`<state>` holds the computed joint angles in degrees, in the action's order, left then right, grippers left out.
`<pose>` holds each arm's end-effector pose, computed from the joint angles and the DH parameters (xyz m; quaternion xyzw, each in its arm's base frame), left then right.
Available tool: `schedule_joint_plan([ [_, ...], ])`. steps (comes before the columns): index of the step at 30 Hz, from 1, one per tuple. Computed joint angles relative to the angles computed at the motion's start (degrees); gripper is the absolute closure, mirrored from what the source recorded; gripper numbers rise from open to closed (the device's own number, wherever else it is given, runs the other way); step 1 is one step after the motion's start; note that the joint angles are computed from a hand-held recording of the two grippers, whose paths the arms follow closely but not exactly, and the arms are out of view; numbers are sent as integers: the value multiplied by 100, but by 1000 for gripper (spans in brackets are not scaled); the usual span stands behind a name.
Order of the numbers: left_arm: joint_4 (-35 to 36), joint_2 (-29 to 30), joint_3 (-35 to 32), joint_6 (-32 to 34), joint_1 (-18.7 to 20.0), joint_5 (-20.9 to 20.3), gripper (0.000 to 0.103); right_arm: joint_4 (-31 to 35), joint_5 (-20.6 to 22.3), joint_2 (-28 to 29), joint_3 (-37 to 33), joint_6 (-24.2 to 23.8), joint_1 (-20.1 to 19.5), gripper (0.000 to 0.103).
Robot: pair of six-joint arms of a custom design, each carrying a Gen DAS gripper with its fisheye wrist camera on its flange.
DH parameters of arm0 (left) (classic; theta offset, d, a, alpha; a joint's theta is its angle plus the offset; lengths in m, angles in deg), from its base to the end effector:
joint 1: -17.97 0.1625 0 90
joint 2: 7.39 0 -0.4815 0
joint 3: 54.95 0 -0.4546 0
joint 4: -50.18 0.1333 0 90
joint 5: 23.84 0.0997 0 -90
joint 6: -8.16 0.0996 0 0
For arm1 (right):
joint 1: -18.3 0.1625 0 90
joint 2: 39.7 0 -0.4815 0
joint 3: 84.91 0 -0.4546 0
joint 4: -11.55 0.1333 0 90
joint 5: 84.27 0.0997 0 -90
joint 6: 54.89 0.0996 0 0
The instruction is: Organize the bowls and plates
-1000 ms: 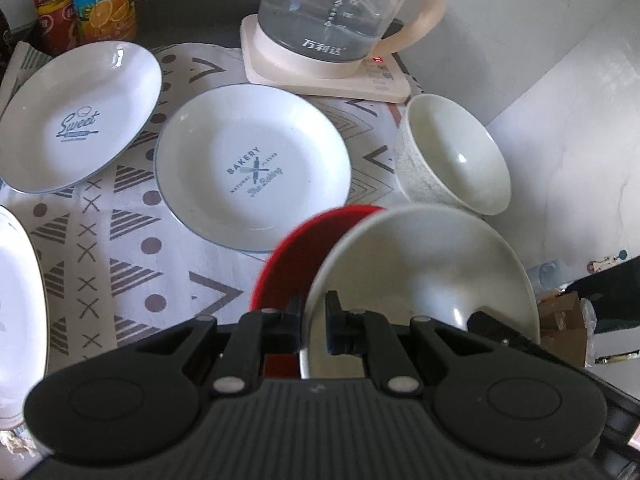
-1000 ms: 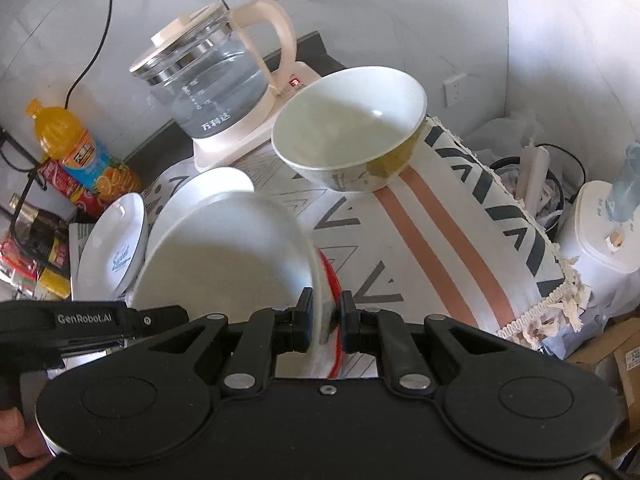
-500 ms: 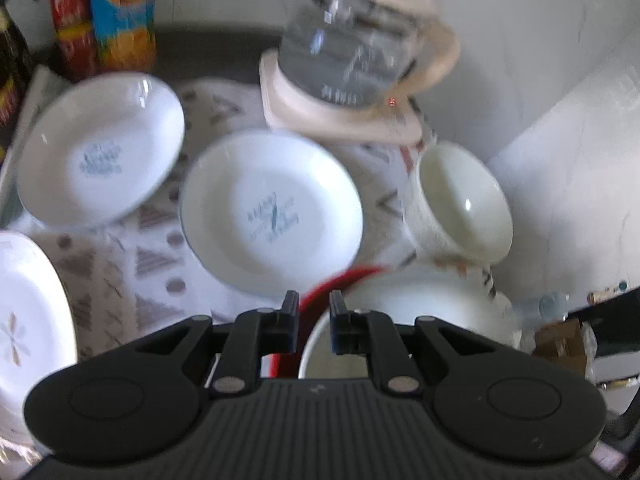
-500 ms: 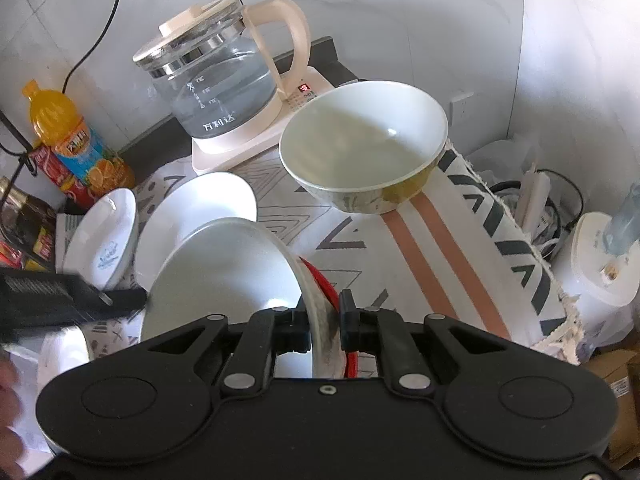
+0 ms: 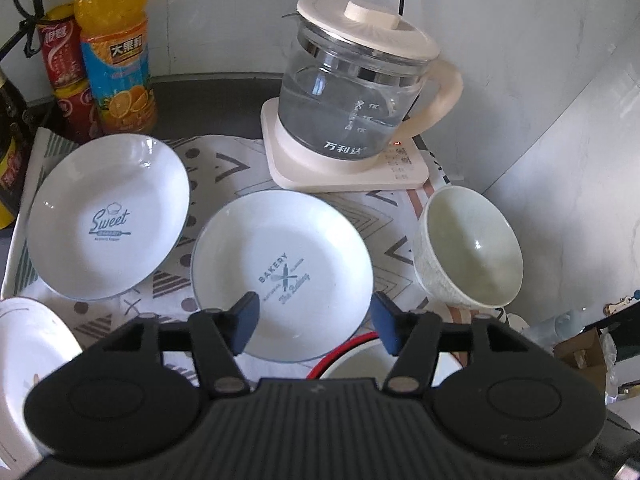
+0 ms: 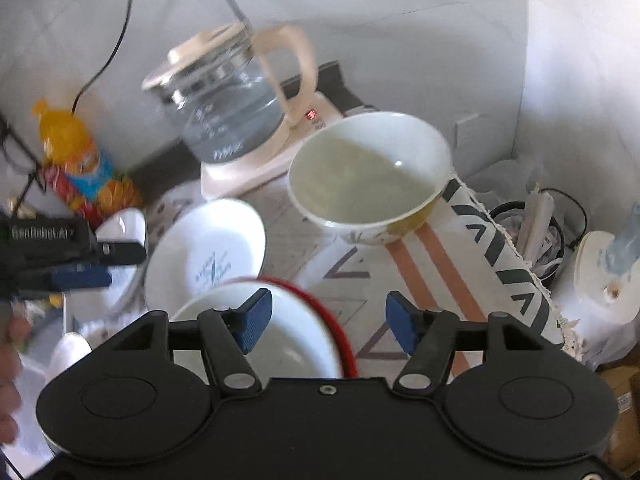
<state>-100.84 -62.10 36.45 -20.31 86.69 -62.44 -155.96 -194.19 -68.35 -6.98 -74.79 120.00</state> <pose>-0.0788 -0.7840 0.2684 -0.1464 0.8734 -0.3506 0.3047 0.2699 -0.8134 0.0135 0.2195 -0.9306 0.2276 0.1845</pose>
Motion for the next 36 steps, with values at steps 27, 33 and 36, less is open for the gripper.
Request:
schedule_joint_plan([
  [27,288,1385,-2009,628,407,-915,40,-28,-243,766,-1463,752,-332,35],
  [33,594,1707,-2463,645,507,-1048,40,173,-297,960,-1815,936,-381,36],
  [36,610,1856,-2625,693,550,-1159,40,322,-341,1034,-1939,1011,-396,37],
])
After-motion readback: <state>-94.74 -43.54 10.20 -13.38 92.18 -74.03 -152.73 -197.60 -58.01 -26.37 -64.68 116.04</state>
